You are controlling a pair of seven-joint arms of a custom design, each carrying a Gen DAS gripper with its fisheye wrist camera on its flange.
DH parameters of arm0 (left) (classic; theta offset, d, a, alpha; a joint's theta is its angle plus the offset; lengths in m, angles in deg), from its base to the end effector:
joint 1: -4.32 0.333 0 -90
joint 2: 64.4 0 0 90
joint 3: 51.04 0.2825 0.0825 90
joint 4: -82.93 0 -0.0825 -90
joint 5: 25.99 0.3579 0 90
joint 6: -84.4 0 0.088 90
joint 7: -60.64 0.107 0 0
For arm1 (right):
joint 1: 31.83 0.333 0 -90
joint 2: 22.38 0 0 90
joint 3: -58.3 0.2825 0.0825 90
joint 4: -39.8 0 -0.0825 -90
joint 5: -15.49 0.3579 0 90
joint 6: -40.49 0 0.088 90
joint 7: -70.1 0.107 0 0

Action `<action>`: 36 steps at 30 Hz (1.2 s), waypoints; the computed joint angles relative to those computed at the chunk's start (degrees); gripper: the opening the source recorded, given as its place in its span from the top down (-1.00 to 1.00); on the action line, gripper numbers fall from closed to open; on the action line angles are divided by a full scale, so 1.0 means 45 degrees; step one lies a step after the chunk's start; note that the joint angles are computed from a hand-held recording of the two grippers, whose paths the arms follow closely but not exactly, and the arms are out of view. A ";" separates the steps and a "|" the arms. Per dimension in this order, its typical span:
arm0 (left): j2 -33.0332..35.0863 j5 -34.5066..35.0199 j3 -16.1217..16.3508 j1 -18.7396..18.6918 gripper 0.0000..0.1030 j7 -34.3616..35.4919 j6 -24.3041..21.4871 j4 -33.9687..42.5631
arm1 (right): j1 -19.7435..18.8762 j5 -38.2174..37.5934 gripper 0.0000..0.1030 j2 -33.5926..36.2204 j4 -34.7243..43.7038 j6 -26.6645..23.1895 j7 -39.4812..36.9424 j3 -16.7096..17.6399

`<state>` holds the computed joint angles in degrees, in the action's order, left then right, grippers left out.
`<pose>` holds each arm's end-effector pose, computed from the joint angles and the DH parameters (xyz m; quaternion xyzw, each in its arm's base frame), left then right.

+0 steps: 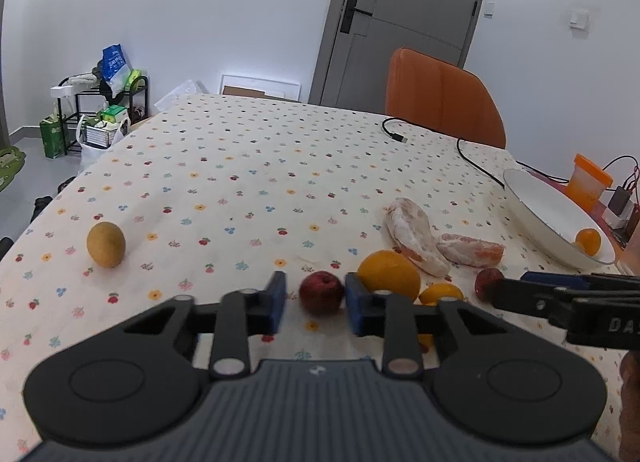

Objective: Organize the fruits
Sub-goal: 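Grasp the red apple with the left gripper while the right grasps a dark plum, then carry the apple and plum to the white bowl and release both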

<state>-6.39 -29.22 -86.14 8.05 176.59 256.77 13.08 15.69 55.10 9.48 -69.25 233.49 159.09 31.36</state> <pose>0.7257 -0.2233 0.3148 -0.4691 0.7479 -0.4455 0.1488 0.6028 0.1934 0.3400 -0.5617 0.6804 -0.2728 0.3837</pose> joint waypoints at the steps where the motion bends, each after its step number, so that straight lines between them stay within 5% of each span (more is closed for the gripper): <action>1: 0.0023 -0.0006 -0.0041 0.0019 0.56 0.0014 -0.0047 0.0035 | 0.0081 0.0045 -0.14 0.0097 0.0099 -0.0109 0.0026 -0.0126; 11: -0.0295 0.0044 -0.0074 0.0198 0.57 -0.0245 0.0284 -0.0449 | -0.0069 -0.0822 -0.09 0.0551 0.0438 -0.0420 0.1185 -0.0365; 13: -0.0414 0.0111 -0.0186 0.0316 0.57 -0.0266 0.0427 -0.0677 | -0.0614 -0.1103 0.48 0.0480 0.0547 -0.0579 0.1191 0.0149; 14: -0.0484 0.0158 -0.0245 0.0377 0.57 -0.0278 0.0511 -0.0810 | -0.0671 -0.1198 0.57 0.0432 0.0499 -0.0601 0.1278 0.0194; 22: -0.0769 0.0740 -0.0902 0.0850 0.57 -0.0352 0.0987 -0.1572 | -0.0689 -0.0667 0.57 -0.0365 -0.0537 0.0284 0.0650 0.0602; 30: -0.0791 0.1409 -0.1697 0.1135 0.57 -0.0185 0.1138 -0.2029 | 0.0256 0.1259 0.57 -0.0985 -0.1446 0.1106 -0.0724 0.0007; 36: -0.0732 0.1659 -0.2031 0.0990 0.57 -0.0006 0.1102 -0.2012 | -0.0003 0.2346 0.57 -0.1557 -0.2091 0.1982 -0.1637 0.0481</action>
<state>-9.69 -21.76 -95.28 12.50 176.56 261.73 4.03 15.68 65.66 2.48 -78.66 242.41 151.72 33.52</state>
